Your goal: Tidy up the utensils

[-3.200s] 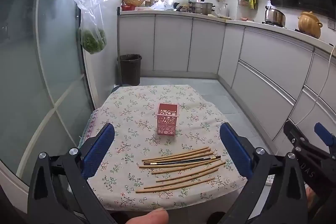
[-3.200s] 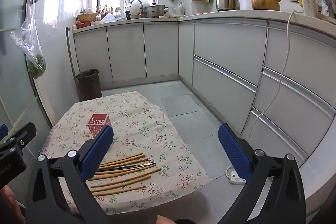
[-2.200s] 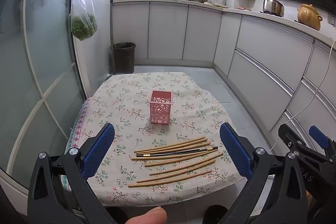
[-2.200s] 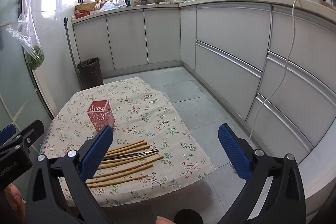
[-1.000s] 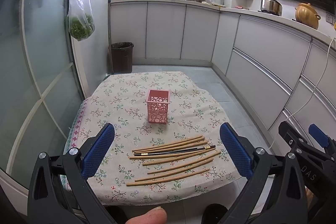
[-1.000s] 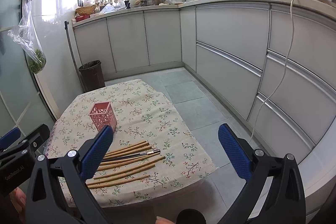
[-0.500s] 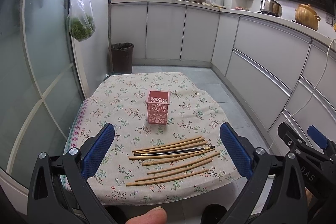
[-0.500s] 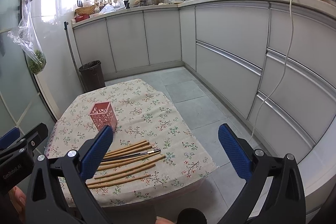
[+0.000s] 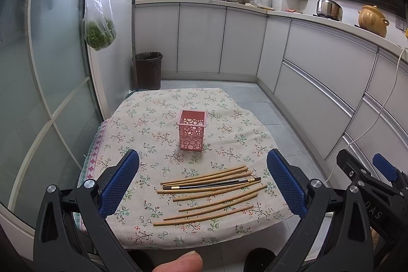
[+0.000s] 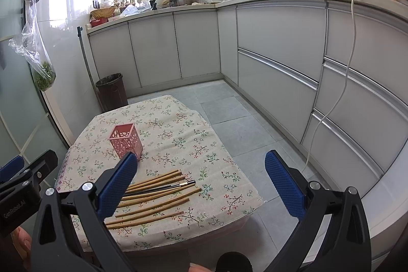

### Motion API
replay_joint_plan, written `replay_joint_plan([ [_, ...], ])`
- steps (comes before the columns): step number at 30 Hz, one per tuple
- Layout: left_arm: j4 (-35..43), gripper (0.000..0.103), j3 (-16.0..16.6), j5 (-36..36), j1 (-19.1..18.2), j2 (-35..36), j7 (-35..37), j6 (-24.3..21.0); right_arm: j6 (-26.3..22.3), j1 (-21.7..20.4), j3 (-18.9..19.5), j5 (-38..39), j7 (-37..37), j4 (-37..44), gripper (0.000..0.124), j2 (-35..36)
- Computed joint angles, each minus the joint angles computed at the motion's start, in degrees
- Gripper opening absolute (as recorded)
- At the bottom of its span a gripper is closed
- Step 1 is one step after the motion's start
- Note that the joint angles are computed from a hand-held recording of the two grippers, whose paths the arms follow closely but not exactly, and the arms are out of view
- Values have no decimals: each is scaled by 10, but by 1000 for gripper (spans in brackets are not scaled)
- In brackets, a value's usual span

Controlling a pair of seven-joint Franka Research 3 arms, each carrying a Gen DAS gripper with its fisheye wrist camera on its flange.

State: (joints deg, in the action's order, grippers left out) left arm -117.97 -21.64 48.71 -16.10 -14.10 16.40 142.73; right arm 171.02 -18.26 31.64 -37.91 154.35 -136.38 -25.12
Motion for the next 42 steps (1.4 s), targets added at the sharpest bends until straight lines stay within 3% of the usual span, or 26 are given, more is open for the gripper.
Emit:
replay_joint_plan([
  [7, 7, 96, 12, -36, -6, 10, 33, -3, -14, 19, -17, 5, -3, 7, 98, 17],
  [9, 19, 96, 24, -83, -13, 27, 85, -12, -19, 49, -47, 28, -16, 9, 98, 33],
  [11, 45, 96, 43, -165, -26, 62, 187, -33, -14, 82, -85, 60, -31, 9, 98, 49],
  [14, 102, 96, 63, -307, -35, 132, 379, -76, 8, 159, -175, 137, -72, 2, 98, 74],
  [15, 123, 96, 64, -344, -34, 156, 431, -97, 17, 207, -225, 195, -116, -1, 98, 86],
  [18, 191, 96, 52, -473, -22, 233, 605, -152, 23, 358, -357, 472, -330, 2, 98, 120],
  [19, 206, 95, 48, -484, -22, 252, 635, -163, 16, 408, -402, 558, -397, 9, 98, 129],
  [21, 236, 87, 40, -488, -25, 283, 684, -183, 1, 471, -465, 634, -456, 19, 98, 141],
  [23, 293, 67, 32, -482, -34, 333, 739, -221, -11, 468, -466, 666, -475, 28, 98, 152],
  [25, 345, 61, 29, -487, -39, 377, 777, -254, -18, 456, -459, 687, -482, 30, 98, 160],
  [30, 443, 56, 19, -503, -46, 458, 880, -325, -34, 409, -425, 688, -470, 34, 98, 168],
  [33, 456, 47, 24, -488, -59, 476, 920, -346, -63, 398, -421, 741, -507, 47, 98, 177],
  [37, 468, 40, 31, -489, -63, 494, 932, -358, -89, 382, -407, 802, -552, 65, 98, 190],
  [42, 506, 36, 36, -491, -66, 524, 935, -373, -97, 345, -369, 780, -546, 75, 98, 198],
])
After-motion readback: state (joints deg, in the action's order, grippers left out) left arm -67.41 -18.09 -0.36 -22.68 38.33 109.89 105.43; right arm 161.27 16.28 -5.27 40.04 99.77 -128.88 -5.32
